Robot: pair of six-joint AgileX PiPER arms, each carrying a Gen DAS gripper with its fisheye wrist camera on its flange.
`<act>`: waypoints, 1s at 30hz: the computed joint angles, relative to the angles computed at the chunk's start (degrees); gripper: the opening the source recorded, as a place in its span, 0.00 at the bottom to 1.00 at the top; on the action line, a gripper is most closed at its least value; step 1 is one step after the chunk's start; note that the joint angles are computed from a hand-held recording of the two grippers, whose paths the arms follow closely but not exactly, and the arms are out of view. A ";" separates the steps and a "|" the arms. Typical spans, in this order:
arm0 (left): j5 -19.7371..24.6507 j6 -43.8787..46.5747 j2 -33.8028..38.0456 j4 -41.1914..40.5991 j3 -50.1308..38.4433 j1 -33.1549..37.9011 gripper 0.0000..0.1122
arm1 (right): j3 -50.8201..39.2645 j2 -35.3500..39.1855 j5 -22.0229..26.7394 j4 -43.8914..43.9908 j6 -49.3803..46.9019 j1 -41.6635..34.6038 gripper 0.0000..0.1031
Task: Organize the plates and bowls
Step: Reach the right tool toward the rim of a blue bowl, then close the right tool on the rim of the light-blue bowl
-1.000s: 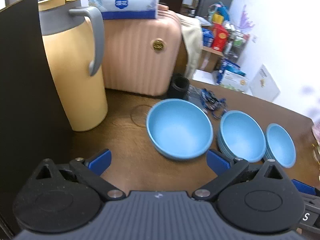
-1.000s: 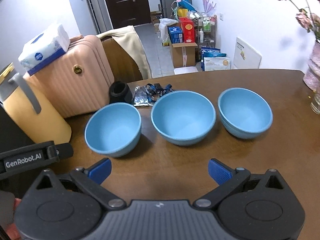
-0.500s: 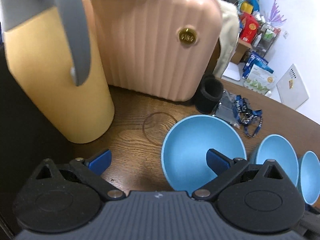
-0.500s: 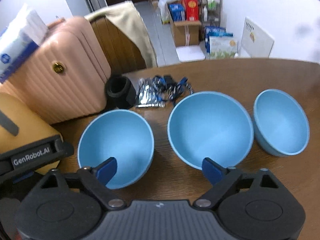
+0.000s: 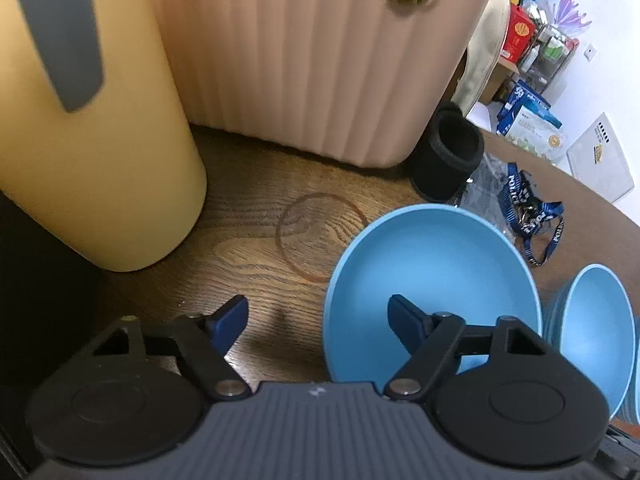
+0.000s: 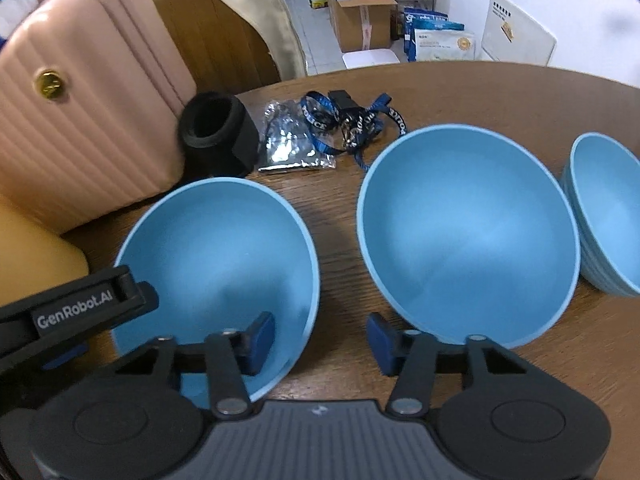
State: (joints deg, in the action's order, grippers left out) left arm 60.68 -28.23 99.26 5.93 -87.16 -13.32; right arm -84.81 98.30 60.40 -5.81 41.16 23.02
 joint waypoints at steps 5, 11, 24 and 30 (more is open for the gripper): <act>-1.24 -0.10 1.49 -0.14 0.62 0.14 0.61 | 1.46 0.86 -2.45 0.60 -0.26 -0.46 0.30; -2.50 0.39 2.94 -1.44 0.98 0.49 0.47 | 2.11 1.56 -4.85 0.42 -0.58 -0.45 0.20; -6.46 4.80 3.60 -6.11 3.09 1.44 0.18 | 3.11 2.12 -8.60 -3.29 -0.10 1.10 0.08; -8.49 5.34 2.09 -6.70 4.82 1.90 0.18 | 5.26 0.78 -11.57 -4.61 0.30 1.59 0.08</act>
State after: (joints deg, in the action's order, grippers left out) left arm 52.19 -22.89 101.35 -0.77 -82.34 -11.42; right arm -79.55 99.08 48.83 -10.42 41.47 24.61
